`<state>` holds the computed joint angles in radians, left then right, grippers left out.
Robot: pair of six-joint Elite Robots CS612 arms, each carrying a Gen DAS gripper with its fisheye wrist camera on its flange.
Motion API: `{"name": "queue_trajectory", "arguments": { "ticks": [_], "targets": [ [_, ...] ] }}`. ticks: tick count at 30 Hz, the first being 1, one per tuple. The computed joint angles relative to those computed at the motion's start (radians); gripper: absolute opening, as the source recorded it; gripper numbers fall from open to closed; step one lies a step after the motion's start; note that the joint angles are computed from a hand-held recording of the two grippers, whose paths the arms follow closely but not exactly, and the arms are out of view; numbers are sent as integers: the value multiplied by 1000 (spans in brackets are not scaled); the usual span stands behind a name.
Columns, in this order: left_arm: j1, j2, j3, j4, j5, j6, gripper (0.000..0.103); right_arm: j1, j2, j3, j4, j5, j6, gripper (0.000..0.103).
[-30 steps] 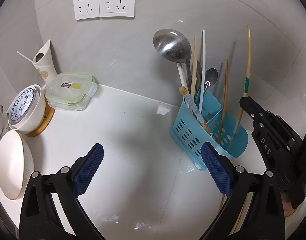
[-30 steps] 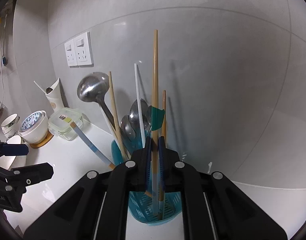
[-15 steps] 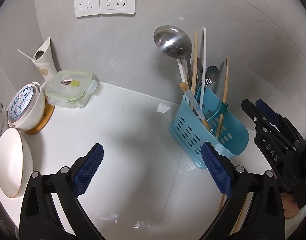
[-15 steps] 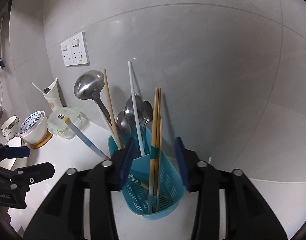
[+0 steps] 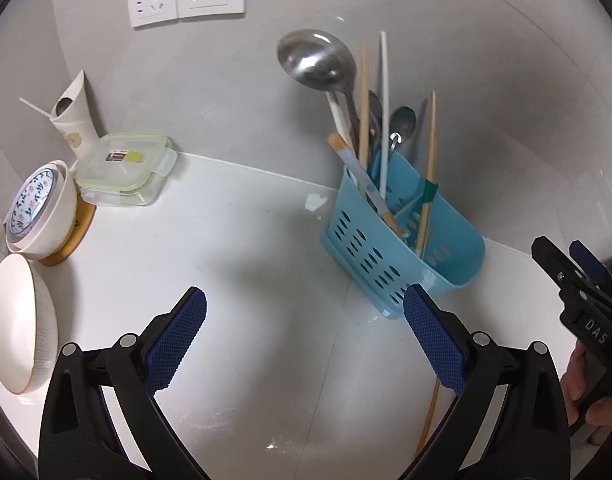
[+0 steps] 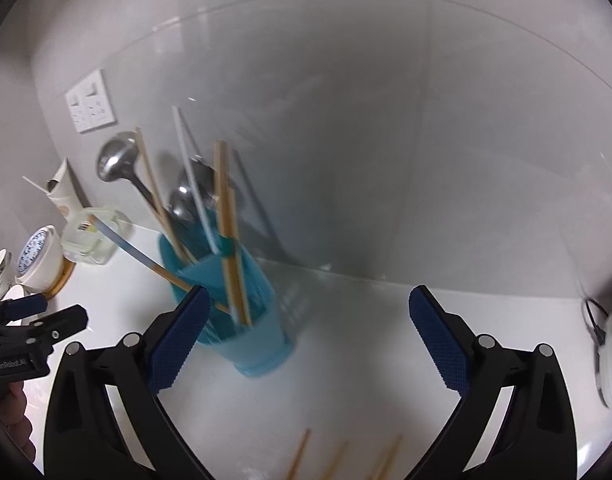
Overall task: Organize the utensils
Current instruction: 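Move both open tools back down over the remaining chopsticks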
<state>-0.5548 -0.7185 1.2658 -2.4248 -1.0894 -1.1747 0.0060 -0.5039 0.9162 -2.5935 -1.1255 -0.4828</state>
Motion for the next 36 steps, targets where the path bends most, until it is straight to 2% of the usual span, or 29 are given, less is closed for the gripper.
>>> {"name": "queue_trajectory", "arguments": {
  "ticks": [10,19,27,36],
  "targets": [
    [-15,54,-66,10,-112,100,97,-31,-21,52,72,-190,-23,95],
    [-30,112,-141,35,-235,185,97,-64,-39,115,128,-302,-24,95],
    [-42,157,-197,75,-316,240,97,-91,-43,147,153,-375,-83,95],
    [-37,211,-269,140,-401,268,97,-125,1,62,335,-416,-51,80]
  ]
}}
